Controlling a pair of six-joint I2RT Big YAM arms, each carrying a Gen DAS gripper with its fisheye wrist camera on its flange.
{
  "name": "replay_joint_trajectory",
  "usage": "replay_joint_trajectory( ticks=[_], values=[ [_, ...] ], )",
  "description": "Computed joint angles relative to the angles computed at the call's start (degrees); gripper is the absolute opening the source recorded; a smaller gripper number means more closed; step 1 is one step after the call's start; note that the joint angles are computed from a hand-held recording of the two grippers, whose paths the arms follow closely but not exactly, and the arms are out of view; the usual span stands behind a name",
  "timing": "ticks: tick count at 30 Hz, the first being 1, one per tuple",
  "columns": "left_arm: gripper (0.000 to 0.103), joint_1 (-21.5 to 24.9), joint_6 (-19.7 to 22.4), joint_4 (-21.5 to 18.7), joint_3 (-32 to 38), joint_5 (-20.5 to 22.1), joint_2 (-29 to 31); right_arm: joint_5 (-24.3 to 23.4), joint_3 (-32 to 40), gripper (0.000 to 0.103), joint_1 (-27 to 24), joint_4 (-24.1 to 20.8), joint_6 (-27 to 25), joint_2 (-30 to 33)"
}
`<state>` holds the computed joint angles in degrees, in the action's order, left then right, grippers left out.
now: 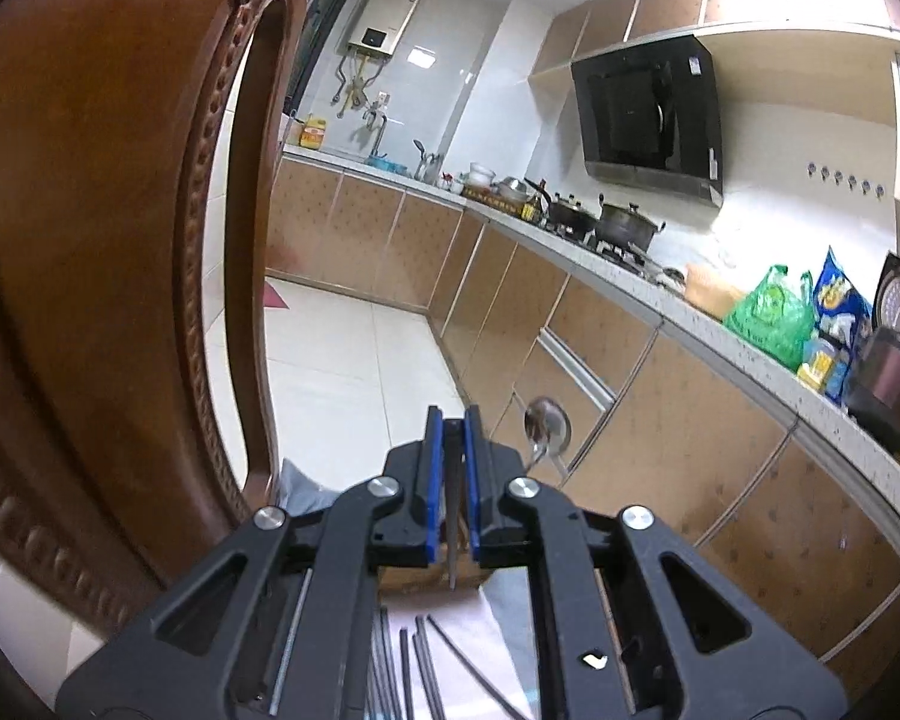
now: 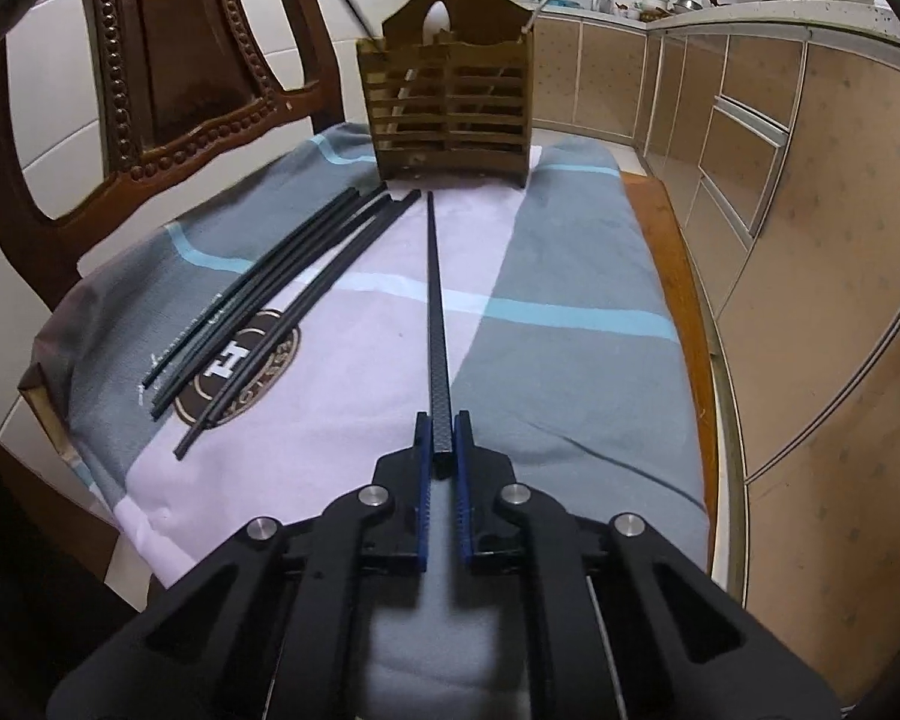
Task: Organize utensils
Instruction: 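Lower the left tool's chopsticks into the holder and open while the right tool carries its chopstick, then lower the chopstick into the holder with the right tool and open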
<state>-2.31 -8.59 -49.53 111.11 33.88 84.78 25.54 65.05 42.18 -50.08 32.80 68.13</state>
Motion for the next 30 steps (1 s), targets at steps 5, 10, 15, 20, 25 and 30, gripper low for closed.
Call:
replay_joint_trajectory(
  ticks=[5, 10, 15, 20, 25, 30],
  values=[
    [0.007, -1.4, -2.0, 0.6, 5.1, -1.3, 3.6, 1.0, -0.2, 0.007, 0.3, 0.9, 0.3, -1.6],
    [0.007, -2.2, -2.0, 0.2, 8.8, -3.0, 6.6, 2.1, 0.5, 0.007, 0.4, 1.6, -0.4, -2.9],
    [0.007, -2.5, -2.0, -2.4, 11.4, -3.1, 9.9, 3.1, 3.8, 0.007, 0.1, 2.0, -1.2, -3.7],
    [0.007, -4.0, -0.2, -6.7, 14.2, -5.4, 13.5, 4.5, 10.0, 0.007, -1.0, 1.8, -4.2, -2.7],
    [0.035, -5.8, 2.8, -8.9, 14.1, -9.0, 15.3, 4.6, 17.8, 0.007, -3.3, 1.4, -8.7, 0.4],
    [0.084, -6.7, 5.9, -4.0, 9.1, -14.1, 12.3, 4.9, 26.8, 0.007, -5.5, 0.2, -12.8, 4.0]
  ],
)
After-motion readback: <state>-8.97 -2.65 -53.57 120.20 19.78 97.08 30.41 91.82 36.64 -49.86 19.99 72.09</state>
